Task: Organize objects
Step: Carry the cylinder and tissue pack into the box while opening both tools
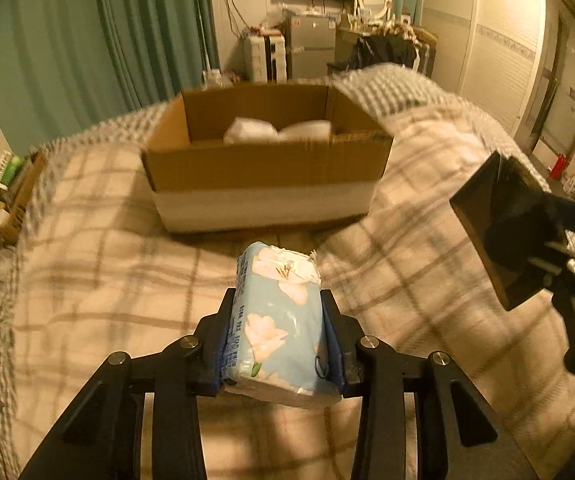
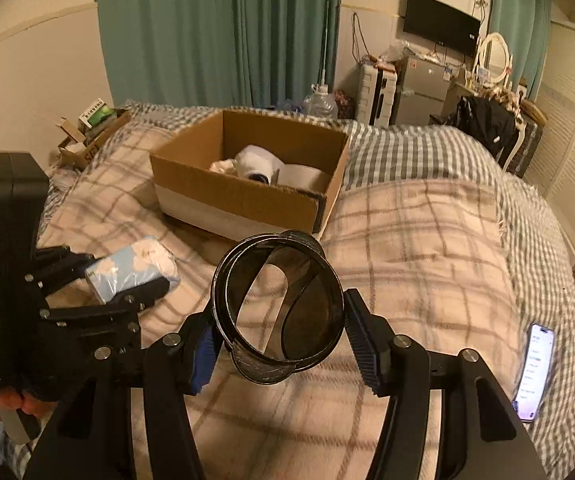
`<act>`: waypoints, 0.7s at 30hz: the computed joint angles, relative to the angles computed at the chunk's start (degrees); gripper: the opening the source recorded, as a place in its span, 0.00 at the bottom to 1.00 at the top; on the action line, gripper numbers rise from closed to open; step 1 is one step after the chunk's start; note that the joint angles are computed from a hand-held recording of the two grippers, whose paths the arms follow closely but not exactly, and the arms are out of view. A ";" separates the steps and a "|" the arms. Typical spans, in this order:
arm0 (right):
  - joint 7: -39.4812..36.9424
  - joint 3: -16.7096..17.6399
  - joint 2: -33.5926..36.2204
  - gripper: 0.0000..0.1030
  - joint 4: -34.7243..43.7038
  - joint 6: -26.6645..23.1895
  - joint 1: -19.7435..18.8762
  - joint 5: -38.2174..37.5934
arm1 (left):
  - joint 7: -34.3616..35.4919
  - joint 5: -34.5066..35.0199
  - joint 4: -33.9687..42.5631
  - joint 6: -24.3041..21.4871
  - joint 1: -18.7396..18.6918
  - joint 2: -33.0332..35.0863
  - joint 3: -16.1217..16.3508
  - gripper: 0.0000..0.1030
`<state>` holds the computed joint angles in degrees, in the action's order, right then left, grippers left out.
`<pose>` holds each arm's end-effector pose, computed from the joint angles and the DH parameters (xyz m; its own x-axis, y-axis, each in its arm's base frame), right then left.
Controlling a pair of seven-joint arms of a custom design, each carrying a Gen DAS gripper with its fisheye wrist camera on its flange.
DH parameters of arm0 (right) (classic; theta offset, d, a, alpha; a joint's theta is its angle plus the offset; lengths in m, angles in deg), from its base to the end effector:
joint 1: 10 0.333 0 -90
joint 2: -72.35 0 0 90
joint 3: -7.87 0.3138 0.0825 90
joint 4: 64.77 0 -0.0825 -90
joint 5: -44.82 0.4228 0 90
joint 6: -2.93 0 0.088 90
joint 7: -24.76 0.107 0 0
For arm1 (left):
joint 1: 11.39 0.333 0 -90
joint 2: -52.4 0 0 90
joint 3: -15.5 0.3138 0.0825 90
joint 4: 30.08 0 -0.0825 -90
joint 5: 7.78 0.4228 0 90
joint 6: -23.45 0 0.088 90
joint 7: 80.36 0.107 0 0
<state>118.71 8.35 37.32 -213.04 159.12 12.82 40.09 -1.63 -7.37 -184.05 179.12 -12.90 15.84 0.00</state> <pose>0.4081 0.1794 0.5278 0.3774 -0.9254 0.0337 -0.6681 -0.2973 -0.6821 0.4121 -0.1269 0.4738 -0.0923 -0.9947 -0.0456 -0.7802 0.1007 -0.6173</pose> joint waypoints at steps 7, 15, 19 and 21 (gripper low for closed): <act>-0.21 0.72 -3.90 0.55 1.47 -1.01 -0.60 -1.56 | 2.06 -1.49 3.08 0.33 0.35 -2.83 2.57 0.38; -4.79 -1.52 4.75 0.55 14.49 -0.16 1.11 0.68 | 4.62 -1.84 12.44 3.03 3.15 1.10 3.71 0.38; -8.78 -3.13 14.54 0.55 26.69 -2.65 2.35 5.92 | 4.13 -1.06 21.25 1.26 5.36 8.78 3.08 0.38; -10.60 -3.25 18.94 0.55 31.97 -4.08 2.15 9.34 | 4.32 -0.28 25.26 0.23 5.53 12.76 3.31 0.38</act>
